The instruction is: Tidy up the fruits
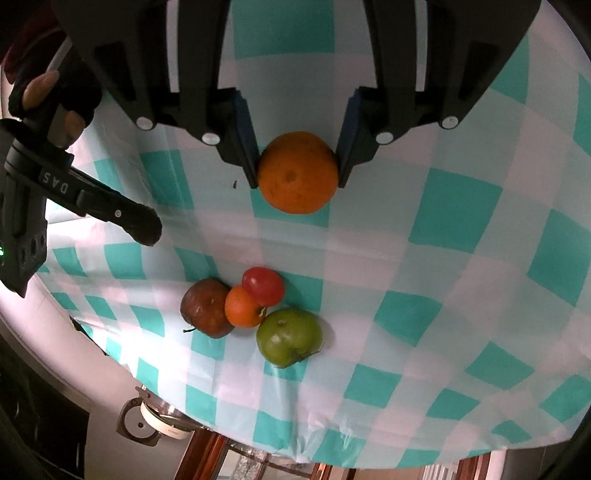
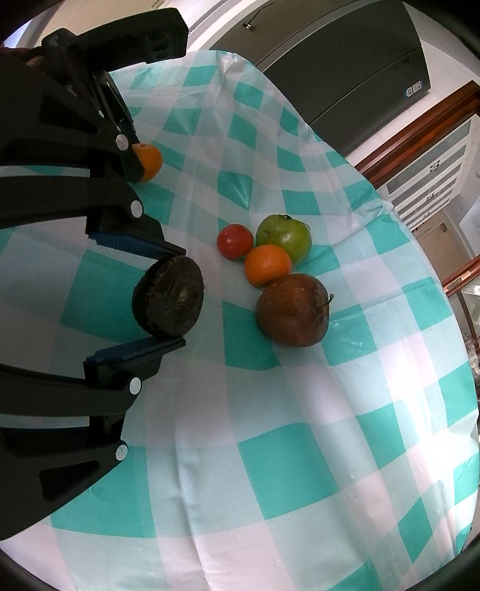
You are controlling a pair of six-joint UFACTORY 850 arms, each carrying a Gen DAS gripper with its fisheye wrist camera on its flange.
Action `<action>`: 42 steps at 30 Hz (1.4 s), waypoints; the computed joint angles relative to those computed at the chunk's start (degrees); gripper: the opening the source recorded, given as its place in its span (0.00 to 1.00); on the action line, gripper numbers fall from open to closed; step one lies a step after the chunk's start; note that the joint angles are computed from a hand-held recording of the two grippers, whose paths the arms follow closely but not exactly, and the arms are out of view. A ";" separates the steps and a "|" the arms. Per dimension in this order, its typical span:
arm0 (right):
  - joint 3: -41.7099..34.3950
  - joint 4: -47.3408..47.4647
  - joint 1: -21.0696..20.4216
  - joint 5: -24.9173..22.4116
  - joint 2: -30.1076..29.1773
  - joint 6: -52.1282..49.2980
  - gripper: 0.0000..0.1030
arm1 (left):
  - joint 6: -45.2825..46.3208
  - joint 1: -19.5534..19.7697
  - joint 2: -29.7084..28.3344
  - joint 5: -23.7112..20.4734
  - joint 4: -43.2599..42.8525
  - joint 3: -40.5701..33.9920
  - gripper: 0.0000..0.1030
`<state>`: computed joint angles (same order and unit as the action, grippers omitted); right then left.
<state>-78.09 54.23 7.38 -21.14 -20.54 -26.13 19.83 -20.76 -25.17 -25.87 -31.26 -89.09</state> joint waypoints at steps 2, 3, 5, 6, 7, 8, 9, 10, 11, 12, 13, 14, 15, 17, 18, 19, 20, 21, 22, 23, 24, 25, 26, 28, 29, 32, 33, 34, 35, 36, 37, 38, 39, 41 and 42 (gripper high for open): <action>0.10 -0.27 0.02 0.08 0.08 0.27 0.41 | 0.26 0.04 -0.12 -0.09 -0.48 -0.09 0.39; 0.18 -0.20 0.04 0.18 0.14 0.28 0.41 | 0.62 0.10 -0.10 -0.09 -0.95 0.00 0.39; 0.38 0.00 0.08 0.49 0.31 0.29 0.41 | 1.03 0.27 0.08 -0.07 -1.83 0.24 0.39; 0.37 -0.38 0.12 0.55 0.31 0.73 0.41 | 1.26 0.38 0.14 -0.05 -2.35 0.33 0.39; 0.17 -1.88 0.24 0.65 0.21 2.26 0.41 | 2.00 0.57 0.20 -0.14 -3.46 0.44 0.39; -0.09 -4.00 0.40 0.77 0.09 4.42 0.41 | 3.53 0.95 0.25 -0.15 -5.94 0.64 0.39; -0.28 -5.48 0.52 0.95 0.00 6.02 0.41 | 4.61 1.18 0.33 -0.14 -7.55 0.82 0.39; -0.46 -7.00 0.67 1.22 -0.06 7.66 0.41 | 6.19 1.47 0.43 -0.17 -9.74 1.02 0.39; -0.11 -10.34 1.04 2.40 0.38 11.35 0.41 | 8.84 1.83 0.74 -0.13 -12.92 1.54 0.39; 0.49 -13.33 1.38 3.66 0.97 15.12 0.41 | 10.62 2.03 1.35 0.53 -15.17 2.38 0.39; 1.72 -14.57 1.78 4.76 2.01 17.71 0.41 | 13.80 2.32 2.68 1.58 -18.91 4.18 0.39; 3.48 -13.41 2.18 5.71 3.41 17.98 0.41 | 17.23 2.66 3.87 1.90 -22.55 5.83 0.39; 5.16 -10.43 2.68 6.62 4.74 16.06 0.41 | 20.81 3.04 5.14 1.93 -26.33 7.58 0.39; 8.32 -4.53 3.86 8.26 7.48 10.83 0.41 | 25.20 3.61 8.40 2.49 -30.49 11.68 0.39; 10.47 -1.56 4.74 9.18 9.47 8.64 0.41 | 25.96 3.84 10.07 3.00 -31.57 13.69 0.39; 11.80 2.22 5.42 9.61 10.62 5.78 0.41 | 28.74 4.42 12.16 2.88 -35.04 16.26 0.39; 13.40 7.72 5.89 9.61 12.02 1.19 0.41 | 31.81 4.98 13.79 2.41 -38.65 18.32 0.39; 15.30 12.31 6.60 9.43 13.78 -2.16 0.41 | 34.86 5.59 15.89 2.23 -41.89 20.90 0.39; 16.35 14.50 7.23 9.26 14.76 -3.55 0.41 | 36.86 5.98 17.89 2.68 -43.60 23.18 0.39; 17.27 15.18 7.86 8.96 15.72 -3.75 0.41 | 39.21 6.60 20.54 3.03 -45.51 25.98 0.39; 18.12 14.34 8.91 8.73 16.77 -2.75 0.41 | 41.07 7.18 22.41 2.96 -47.02 27.88 0.39; 18.59 12.53 9.88 8.77 17.52 -1.15 0.41 | 42.29 7.72 24.22 3.04 -47.62 29.60 0.39; 18.96 9.41 11.31 8.84 18.42 1.17 0.41 | 43.67 8.57 26.64 2.92 -47.68 31.77 0.39; 19.56 7.46 13.65 9.03 19.78 1.91 0.41 | 46.55 10.20 30.26 1.83 -48.45 35.00 0.39; 19.67 7.02 15.02 9.07 20.28 1.65 0.41 | 47.90 11.65 32.90 1.05 -48.68 37.32 0.39; 19.10 -1.13 19.99 9.33 21.11 6.32 0.41 | 50.02 16.47 39.21 -2.28 -48.42 42.83 0.39; 18.43 -6.81 22.08 9.33 21.07 9.92 0.41 | 50.12 18.76 41.70 -3.47 -47.47 44.85 0.39; 17.75 -11.92 23.92 9.37 20.85 13.23 0.41 | 50.36 20.53 43.33 -4.37 -47.05 46.18 0.39; 16.74 -15.29 26.11 8.95 20.33 14.14 0.41 | 50.55 23.89 46.01 -6.43 -46.19 48.30 0.39; 15.78 -16.26 27.81 8.32 19.71 13.32 0.41 | 50.48 26.48 47.72 -7.99 -45.38 49.59 0.39; 15.38 -15.43 28.85 7.84 19.42 11.09 0.41 | 50.38 29.86 49.99 -9.55 -44.11 51.16 0.39; 14.55 -14.68 30.38 7.19 18.76 8.74 0.41 | 50.52 32.10 51.50 -10.23 -43.25 52.16 0.39; 13.40 -14.75 32.03 6.44 17.80 7.06 0.41 | 50.79 35.26 53.69 -10.68 -41.93 53.53 0.39; 10.68 -16.72 35.11 4.85 15.23 5.36 0.41 | 51.16 39.91 56.32 -11.19 -39.32 55.11 0.40; 9.20 -17.68 36.55 3.70 13.85 4.42 0.41 | 51.54 42.14 57.61 -11.02 -37.78 55.93 0.40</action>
